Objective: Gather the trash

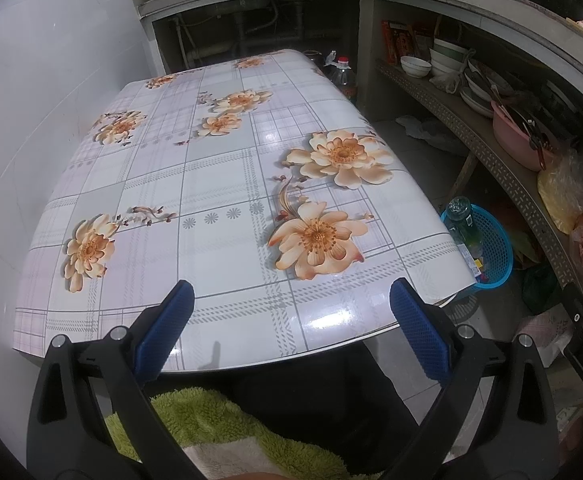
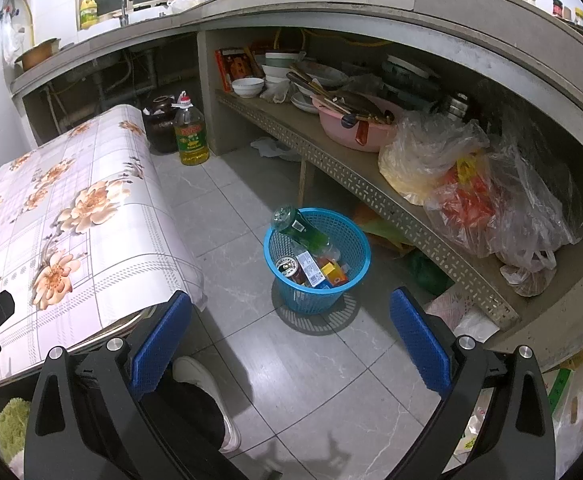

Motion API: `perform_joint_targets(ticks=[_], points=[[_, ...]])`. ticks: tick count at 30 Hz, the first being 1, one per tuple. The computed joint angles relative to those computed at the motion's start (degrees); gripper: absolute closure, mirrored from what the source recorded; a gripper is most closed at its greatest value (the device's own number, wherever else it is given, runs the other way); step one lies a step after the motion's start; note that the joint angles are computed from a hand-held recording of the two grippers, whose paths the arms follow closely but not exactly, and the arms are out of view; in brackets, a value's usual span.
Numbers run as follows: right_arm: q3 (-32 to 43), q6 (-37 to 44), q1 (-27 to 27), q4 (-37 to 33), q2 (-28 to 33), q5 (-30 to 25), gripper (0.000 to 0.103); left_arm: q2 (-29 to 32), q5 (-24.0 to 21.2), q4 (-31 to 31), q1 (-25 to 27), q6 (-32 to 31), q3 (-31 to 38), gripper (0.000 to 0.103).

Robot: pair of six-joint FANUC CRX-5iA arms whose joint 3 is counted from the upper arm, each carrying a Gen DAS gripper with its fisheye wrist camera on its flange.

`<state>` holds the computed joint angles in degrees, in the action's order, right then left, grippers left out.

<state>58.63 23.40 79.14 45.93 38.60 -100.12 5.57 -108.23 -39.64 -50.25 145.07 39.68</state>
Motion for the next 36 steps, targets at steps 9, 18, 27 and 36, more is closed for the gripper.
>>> perform_joint_targets(ticks=[9, 18, 27, 36], points=[[-0.05, 0.07, -0.01, -0.04, -0.03, 0.01, 0.007, 0.06, 0.00, -0.01, -0.01, 0.04, 0.04, 0.009], [0.38, 0.21, -0.09, -0.01, 0.22, -0.07, 0.007, 0.05, -0.01, 0.04, 0.01, -0.01, 0.05, 0.009], [0.48, 0.23, -0.15, -0.21, 0.29, 0.01, 0.007, 0.10, -0.10, 0.01, 0.02, 0.00, 0.06, 0.009], [-0.22, -0.11, -0.06, -0.30, 0.08, 0.40, 0.007, 0.17, -0.06, 0.10, 0.05, 0.00, 0.08, 0.009]])
